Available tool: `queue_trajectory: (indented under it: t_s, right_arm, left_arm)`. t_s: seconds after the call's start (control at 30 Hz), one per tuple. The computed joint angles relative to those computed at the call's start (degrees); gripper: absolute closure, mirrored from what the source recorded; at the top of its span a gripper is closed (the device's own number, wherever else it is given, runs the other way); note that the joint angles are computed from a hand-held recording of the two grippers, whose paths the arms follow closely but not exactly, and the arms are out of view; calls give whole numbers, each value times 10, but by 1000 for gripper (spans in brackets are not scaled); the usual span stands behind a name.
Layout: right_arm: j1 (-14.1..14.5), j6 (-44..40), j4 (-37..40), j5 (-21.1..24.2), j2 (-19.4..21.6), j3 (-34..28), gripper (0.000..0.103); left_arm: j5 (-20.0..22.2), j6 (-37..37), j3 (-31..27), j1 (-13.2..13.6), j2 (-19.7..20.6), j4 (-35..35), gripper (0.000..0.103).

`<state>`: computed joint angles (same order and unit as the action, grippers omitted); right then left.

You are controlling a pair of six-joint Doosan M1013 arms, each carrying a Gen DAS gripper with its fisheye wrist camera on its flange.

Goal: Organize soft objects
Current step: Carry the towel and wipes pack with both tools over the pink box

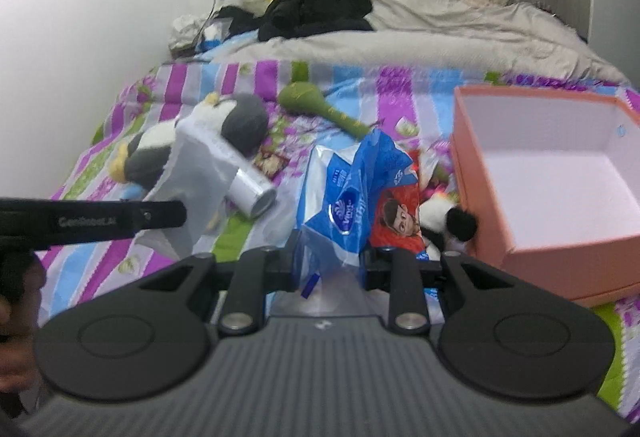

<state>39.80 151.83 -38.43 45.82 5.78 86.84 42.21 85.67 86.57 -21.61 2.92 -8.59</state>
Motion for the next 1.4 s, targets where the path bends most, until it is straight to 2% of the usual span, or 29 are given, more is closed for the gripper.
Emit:
queue_trajectory:
  t_s: [0.17, 0.43, 0.63, 0.87, 1.17, 1.4]
  right_arm:
    - [-6, 29, -54, 11, -14, -1, 74]
    - [-33, 42, -99, 11, -45, 12, 74]
    - [-59, 30, -102, 0, -62, 24, 74]
    - [-100, -9, -72, -6, -77, 25, 74]
    - [-173, -110, 31, 22, -80, 12, 74]
    - [-227, -198, 116, 68, -60, 5, 74]
  left_arm:
    - [5, -3, -35, -25, 12, 23, 88]
    - [6, -8, -87, -69, 39, 31, 88]
    - [27, -28, -129, -101, 68, 58, 88]
    - [48, -22, -195, -128, 113, 43, 88]
    - [122, -4, -313, -164, 195, 38, 88]
    - [239, 30, -430, -174, 282, 32, 88]
